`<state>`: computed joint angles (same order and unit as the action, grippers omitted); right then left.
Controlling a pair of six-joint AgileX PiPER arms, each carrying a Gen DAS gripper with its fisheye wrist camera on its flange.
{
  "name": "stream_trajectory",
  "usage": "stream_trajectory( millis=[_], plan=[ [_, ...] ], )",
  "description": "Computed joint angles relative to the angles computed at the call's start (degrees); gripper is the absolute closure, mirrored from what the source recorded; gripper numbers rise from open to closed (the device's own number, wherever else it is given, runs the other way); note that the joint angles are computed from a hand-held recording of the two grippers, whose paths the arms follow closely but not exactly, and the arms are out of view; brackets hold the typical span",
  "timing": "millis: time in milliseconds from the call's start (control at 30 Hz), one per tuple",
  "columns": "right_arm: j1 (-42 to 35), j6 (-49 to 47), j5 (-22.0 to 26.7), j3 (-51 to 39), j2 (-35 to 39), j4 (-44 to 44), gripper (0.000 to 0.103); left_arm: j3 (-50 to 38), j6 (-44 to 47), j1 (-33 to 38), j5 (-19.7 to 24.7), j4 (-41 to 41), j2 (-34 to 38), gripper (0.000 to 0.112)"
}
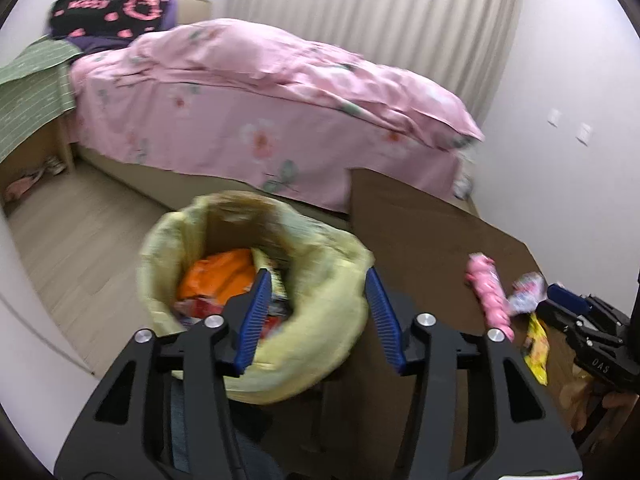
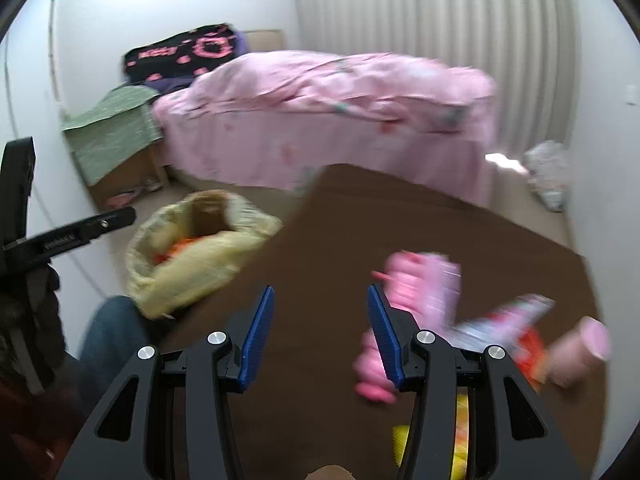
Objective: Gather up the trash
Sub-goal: 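Move both tools back over the table toward the remaining trash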
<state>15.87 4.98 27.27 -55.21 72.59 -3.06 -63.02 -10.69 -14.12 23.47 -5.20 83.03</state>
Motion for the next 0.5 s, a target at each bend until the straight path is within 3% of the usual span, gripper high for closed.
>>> stream_trajectory(
  millis=[100, 200, 367, 500],
  plan=[
    [-3.8, 5.5, -0.4, 6.6, -7.1, -7.1, 0.058, -1.4, 5.7, -4.0, 0.2, -5.0, 1.9, 0.059],
    [-10.7, 2.8, -0.8, 11.9, -12.9, -5.0, 0.057, -2.9, 12.6, -8.4, -0.1, -10.7, 4.3, 0.055],
    [-22.8, -12.5, -1.0, 17.4, -17.7, 8.1, 0.057, -8.6, 26.5, -14.8, 2.2, -22.3, 11.0, 0.053],
    [-32.1, -30.7, -0.6, 20.0, -18.7, 24.8, 0.057, -16.0, 33.0, -18.3, 5.6, -28.2, 17.6, 0.053]
  ],
)
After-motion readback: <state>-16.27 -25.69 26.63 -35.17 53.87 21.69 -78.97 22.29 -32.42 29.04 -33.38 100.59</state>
